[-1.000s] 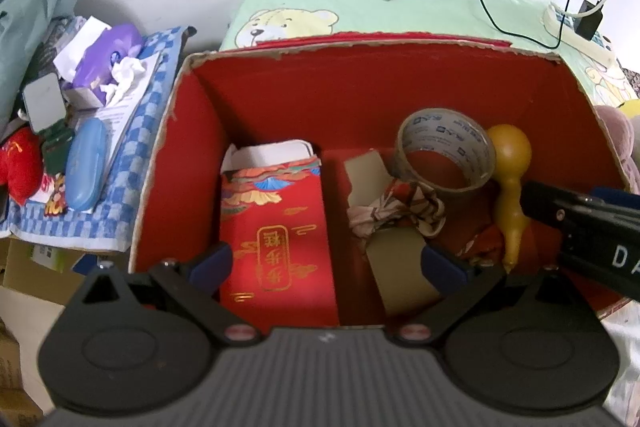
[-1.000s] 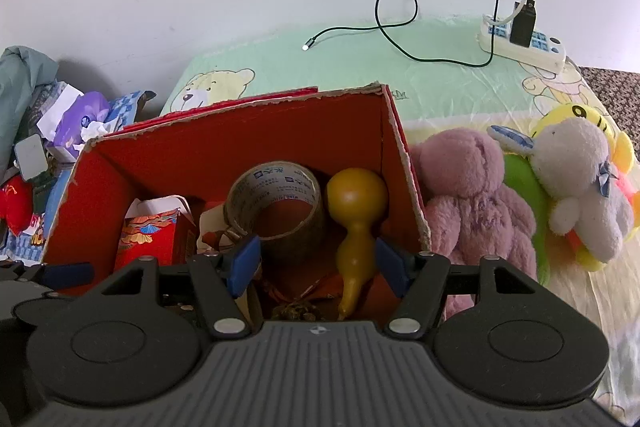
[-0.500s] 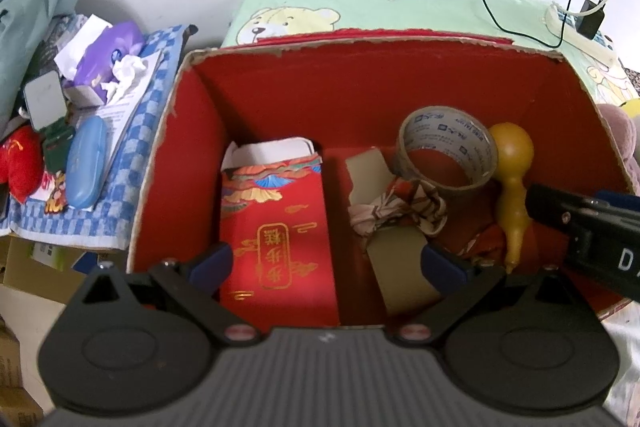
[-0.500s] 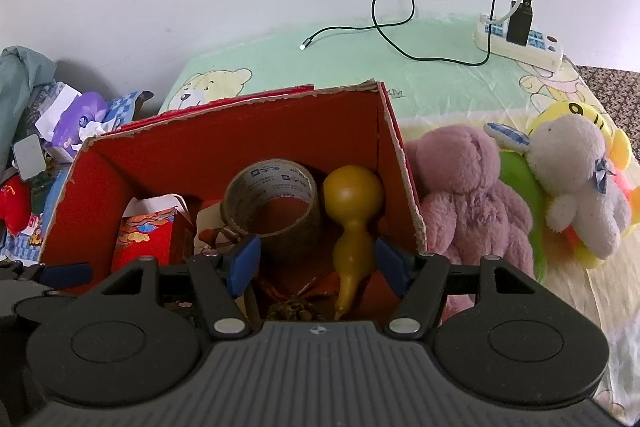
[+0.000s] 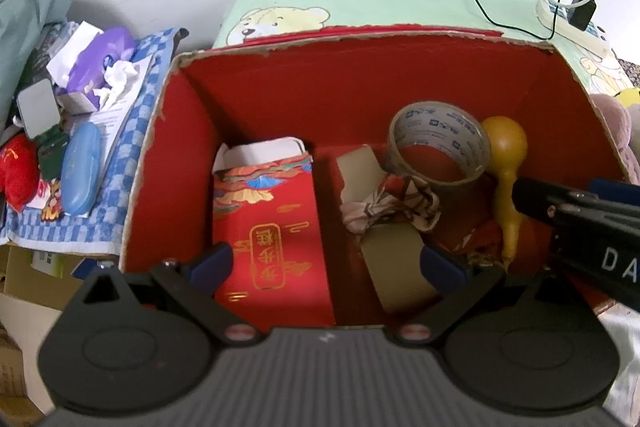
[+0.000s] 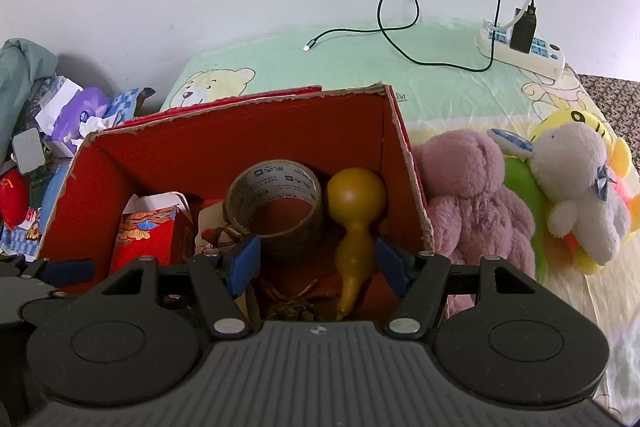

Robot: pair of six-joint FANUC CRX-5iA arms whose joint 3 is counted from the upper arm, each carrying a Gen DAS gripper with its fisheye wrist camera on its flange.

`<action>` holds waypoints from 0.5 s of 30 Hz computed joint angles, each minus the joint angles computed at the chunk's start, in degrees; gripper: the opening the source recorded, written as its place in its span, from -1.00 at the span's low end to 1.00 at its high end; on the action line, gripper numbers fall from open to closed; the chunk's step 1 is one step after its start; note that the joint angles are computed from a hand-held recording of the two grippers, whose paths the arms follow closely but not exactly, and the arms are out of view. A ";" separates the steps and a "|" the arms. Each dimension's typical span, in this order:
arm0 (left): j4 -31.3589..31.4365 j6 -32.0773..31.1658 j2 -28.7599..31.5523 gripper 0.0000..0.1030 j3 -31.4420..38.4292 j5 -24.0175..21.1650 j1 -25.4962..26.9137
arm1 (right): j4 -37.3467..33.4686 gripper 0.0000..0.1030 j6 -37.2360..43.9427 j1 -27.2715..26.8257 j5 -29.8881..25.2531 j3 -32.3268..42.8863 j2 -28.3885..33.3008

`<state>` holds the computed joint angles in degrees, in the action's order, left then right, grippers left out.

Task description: Organize objects

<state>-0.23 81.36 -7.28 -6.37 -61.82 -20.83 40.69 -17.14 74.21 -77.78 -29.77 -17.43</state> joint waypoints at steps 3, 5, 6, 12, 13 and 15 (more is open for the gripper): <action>0.17 -0.29 -0.02 0.94 -0.16 0.02 0.08 | -0.08 0.31 -0.04 0.02 -0.32 0.13 0.21; 0.01 -0.34 0.05 0.94 -0.21 -0.03 0.08 | -0.21 0.31 -0.35 0.09 -0.42 0.08 0.20; 0.10 -0.45 0.06 0.94 -0.27 -0.06 0.15 | -0.26 0.31 -0.41 0.08 -0.39 0.01 0.16; 0.14 -1.19 0.08 0.94 -0.38 -0.01 0.25 | -0.79 0.31 -1.05 0.22 -0.30 -0.32 0.05; 0.16 -1.37 0.11 0.94 -0.37 -0.06 0.30 | -0.78 0.31 -1.00 0.26 -0.28 -0.33 0.08; 0.02 -1.39 0.12 0.94 -0.44 -0.11 0.33 | -0.78 0.31 -1.00 0.35 -0.23 -0.35 0.10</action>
